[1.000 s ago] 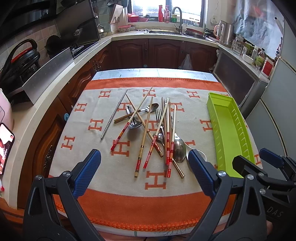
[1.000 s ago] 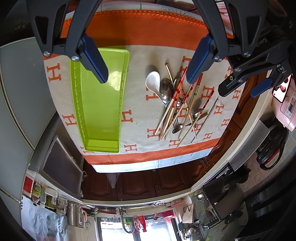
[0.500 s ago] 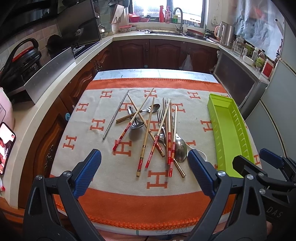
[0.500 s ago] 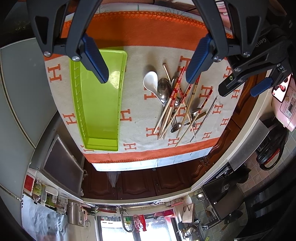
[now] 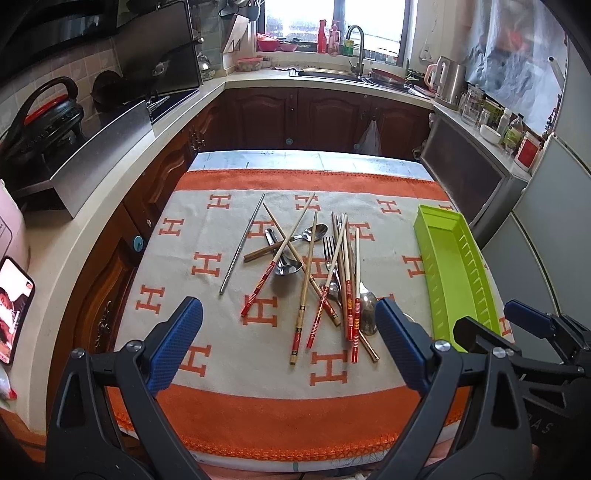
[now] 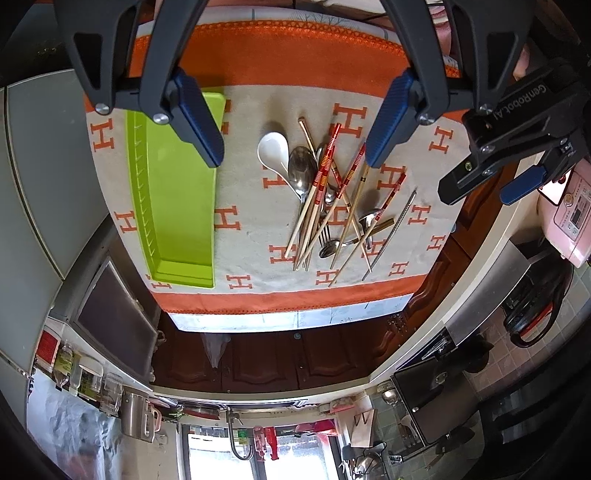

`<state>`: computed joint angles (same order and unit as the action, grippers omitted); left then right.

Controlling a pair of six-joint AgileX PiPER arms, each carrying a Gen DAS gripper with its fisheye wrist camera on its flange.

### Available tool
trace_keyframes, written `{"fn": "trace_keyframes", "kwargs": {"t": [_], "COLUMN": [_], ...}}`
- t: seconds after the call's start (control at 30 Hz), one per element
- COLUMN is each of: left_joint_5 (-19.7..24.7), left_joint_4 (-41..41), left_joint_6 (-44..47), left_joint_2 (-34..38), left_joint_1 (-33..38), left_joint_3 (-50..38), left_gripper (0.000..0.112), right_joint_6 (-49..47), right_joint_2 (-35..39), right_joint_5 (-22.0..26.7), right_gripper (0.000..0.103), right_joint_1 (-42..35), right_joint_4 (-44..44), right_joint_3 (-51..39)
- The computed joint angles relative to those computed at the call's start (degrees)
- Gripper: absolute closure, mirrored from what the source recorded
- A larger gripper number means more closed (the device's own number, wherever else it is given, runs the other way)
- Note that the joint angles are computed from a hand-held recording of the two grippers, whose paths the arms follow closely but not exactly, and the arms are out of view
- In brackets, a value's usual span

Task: Organize utensils
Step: 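Grasp a silver metal chopstick with the left tool while the right tool grasps a plain wooden chopstick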

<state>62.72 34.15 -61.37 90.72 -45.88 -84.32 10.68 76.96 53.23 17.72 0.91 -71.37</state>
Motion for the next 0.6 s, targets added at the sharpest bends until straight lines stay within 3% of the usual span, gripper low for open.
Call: {"fn": "trace_keyframes", "kwargs": {"t": [0.27, 0.37, 0.47, 0.6], "left_joint_5": [-2.0, -1.4, 1.0, 2.0], "left_joint_4": [-4.6, -9.9, -14.1, -20.5], "left_joint_6": [9.0, 16.8, 23.8, 30.4], "left_joint_2": [-0.1, 2.9, 7.9, 14.0], "left_joint_1": [8.2, 13.2, 17.8, 23.6], "left_joint_3": [-3.5, -8.3, -15.1, -22.1], "left_gripper": [0.019, 0.019, 0.019, 0.019], "right_joint_6": [-4.1, -5.1, -7.1, -7.9], "right_joint_2": [10.0, 14.5, 20.7, 28.1], "right_joint_5": [3.8, 4.8, 8.2, 12.6], "right_gripper": [0.025, 0.027, 0.034, 0.036], "right_joint_1": [1.0, 0.8, -1.1, -3.7], "right_joint_4": [2.7, 2.9, 6.2, 9.6], "right_joint_3": [-12.9, -18.8, -26.6, -35.4]}}
